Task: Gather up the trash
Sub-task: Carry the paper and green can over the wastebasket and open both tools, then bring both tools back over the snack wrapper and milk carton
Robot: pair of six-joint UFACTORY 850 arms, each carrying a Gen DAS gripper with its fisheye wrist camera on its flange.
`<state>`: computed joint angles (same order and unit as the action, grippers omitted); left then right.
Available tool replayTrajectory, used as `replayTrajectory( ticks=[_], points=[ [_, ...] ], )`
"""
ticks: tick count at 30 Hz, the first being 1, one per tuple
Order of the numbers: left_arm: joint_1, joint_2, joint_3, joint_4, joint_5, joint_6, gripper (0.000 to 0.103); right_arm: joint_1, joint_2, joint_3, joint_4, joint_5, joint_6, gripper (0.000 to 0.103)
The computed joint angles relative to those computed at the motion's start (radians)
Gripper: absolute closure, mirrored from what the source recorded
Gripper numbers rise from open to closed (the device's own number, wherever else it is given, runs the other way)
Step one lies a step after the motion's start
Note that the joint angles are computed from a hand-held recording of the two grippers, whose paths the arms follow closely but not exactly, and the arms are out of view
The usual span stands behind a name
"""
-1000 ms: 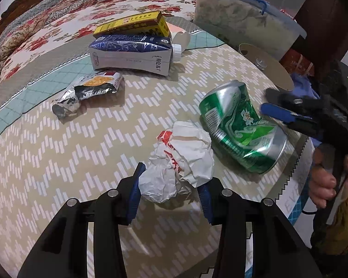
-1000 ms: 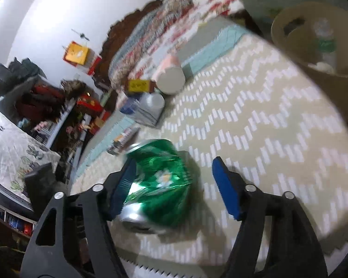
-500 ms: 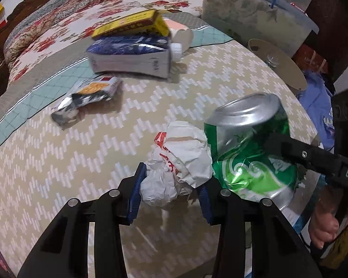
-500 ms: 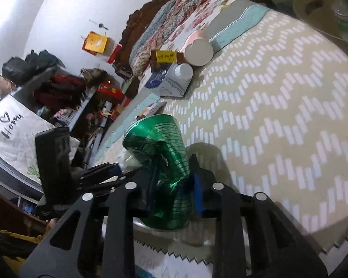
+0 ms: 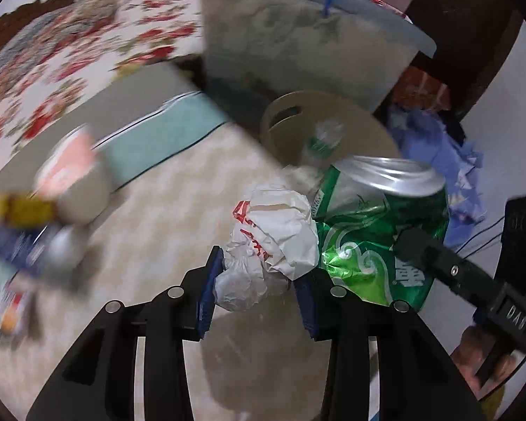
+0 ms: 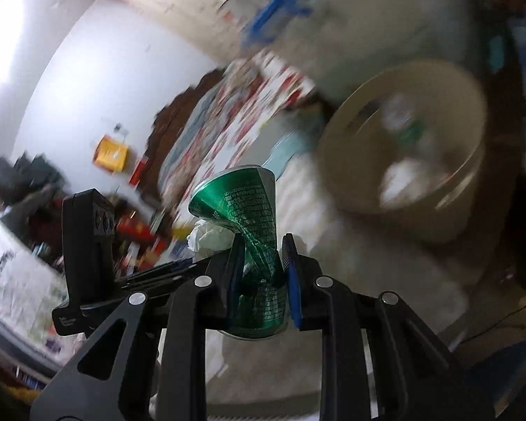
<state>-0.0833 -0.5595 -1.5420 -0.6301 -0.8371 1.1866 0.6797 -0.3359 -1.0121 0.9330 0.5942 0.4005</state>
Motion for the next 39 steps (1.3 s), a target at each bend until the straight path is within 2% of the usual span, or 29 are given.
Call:
replayTrajectory(
  ticks=[2,5,9,10,11,13,14,16,19,25,29,33,36,39],
  points=[
    [-0.036,-0.028,-0.037,0.001,-0.016,-0.026,0.066,-0.017,0.027,0.029,0.067,0.011,-0.047,0.078],
    [-0.086,-0.059,-0.077,-0.01,-0.001,-0.045,0.066,-0.053,0.056,0.062,0.125,0.019,-0.095,0.078],
    [-0.124,-0.095,-0.12,-0.013,0.023,-0.08,0.061,-0.088,0.058,0.042,0.281,0.009,-0.283,0.078],
    [-0.132,-0.103,-0.128,-0.012,0.039,-0.094,0.06,-0.093,0.051,0.026,0.365,0.014,-0.377,0.078],
    [-0.14,-0.115,-0.142,-0.01,0.044,-0.108,0.056,-0.1,0.046,0.018,0.416,0.021,-0.437,0.078],
    [-0.155,-0.129,-0.155,0.019,0.058,-0.141,0.039,-0.106,0.032,0.015,0.439,0.037,-0.448,0.075],
    [-0.159,-0.133,-0.16,0.025,0.064,-0.148,0.031,-0.112,0.029,0.019,0.435,0.035,-0.438,0.072],
    [-0.158,-0.133,-0.16,0.02,0.066,-0.136,0.03,-0.115,0.026,0.022,0.466,0.042,-0.435,0.034],
    [-0.143,-0.116,-0.146,0.007,0.062,-0.097,0.03,-0.103,0.026,0.019,0.497,0.084,-0.451,0.036],
    [-0.045,-0.032,-0.097,-0.157,-0.008,0.04,0.03,-0.058,0.031,-0.021,0.534,0.129,-0.531,0.042],
    [0.057,0.009,-0.085,-0.259,-0.093,0.109,0.03,-0.043,0.011,-0.077,0.516,0.09,-0.576,0.045],
    [0.167,0.011,-0.116,-0.312,-0.139,0.142,0.03,-0.031,-0.051,-0.189,0.471,0.0,-0.648,0.049],
    [0.25,-0.007,-0.154,-0.297,-0.083,0.122,0.03,-0.023,-0.119,-0.299,0.495,-0.077,-0.775,0.051],
    [0.306,-0.046,-0.201,-0.216,0.05,0.052,0.031,-0.011,-0.235,-0.475,0.607,-0.178,-1.017,0.051]
  ],
)
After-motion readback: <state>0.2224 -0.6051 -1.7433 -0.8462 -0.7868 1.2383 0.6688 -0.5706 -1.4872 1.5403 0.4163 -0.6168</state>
